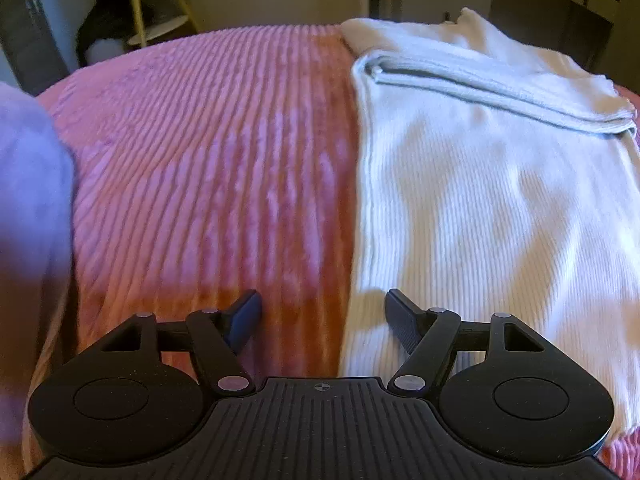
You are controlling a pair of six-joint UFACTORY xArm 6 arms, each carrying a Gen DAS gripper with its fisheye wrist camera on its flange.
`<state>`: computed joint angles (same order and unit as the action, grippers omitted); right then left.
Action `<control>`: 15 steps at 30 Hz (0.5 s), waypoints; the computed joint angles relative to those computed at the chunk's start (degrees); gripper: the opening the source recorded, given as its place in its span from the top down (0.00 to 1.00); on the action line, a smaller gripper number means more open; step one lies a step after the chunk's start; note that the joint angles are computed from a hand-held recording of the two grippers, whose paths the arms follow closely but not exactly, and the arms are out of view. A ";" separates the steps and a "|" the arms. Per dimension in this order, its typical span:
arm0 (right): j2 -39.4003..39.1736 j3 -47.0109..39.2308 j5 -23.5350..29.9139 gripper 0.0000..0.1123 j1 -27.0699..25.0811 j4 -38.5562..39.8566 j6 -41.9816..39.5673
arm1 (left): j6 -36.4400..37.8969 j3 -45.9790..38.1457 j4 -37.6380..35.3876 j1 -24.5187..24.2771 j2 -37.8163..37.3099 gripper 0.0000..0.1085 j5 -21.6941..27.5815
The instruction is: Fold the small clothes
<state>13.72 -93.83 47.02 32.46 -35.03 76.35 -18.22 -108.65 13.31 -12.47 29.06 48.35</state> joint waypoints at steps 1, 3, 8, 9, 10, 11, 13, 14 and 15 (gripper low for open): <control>-0.47 0.65 -0.47 0.65 0.07 0.37 0.24 | -0.36 0.90 0.00 -0.08 -0.77 0.33 0.03; -1.07 1.26 -0.28 0.65 0.18 0.62 1.11 | -0.88 2.24 -0.04 -0.28 -2.01 0.35 0.04; -2.80 3.72 -1.31 0.65 -0.29 1.23 4.19 | -2.03 6.02 1.65 -1.03 -4.81 0.35 0.13; -2.93 4.03 -1.43 0.65 -0.54 2.28 4.42 | -2.03 6.31 1.02 -1.05 -5.08 0.35 0.53; -2.97 4.20 -1.46 0.65 -0.71 3.09 4.39 | -2.05 6.57 0.46 -1.04 -5.34 0.35 0.85; -2.98 4.29 -1.50 0.65 -0.81 3.72 4.33 | -2.10 6.89 -0.20 -1.01 -5.65 0.35 1.06; -2.99 4.38 -1.66 0.65 -0.86 4.39 3.97 | -2.27 7.60 -1.00 -0.94 -6.22 0.36 1.05; -3.04 4.44 -1.83 0.65 -0.84 4.48 3.81 | -2.27 7.74 -1.29 -0.90 -6.34 0.37 1.02; -3.23 4.70 -2.24 0.65 -0.85 4.48 3.72 | -2.30 7.94 -1.51 -0.87 -6.53 0.37 1.05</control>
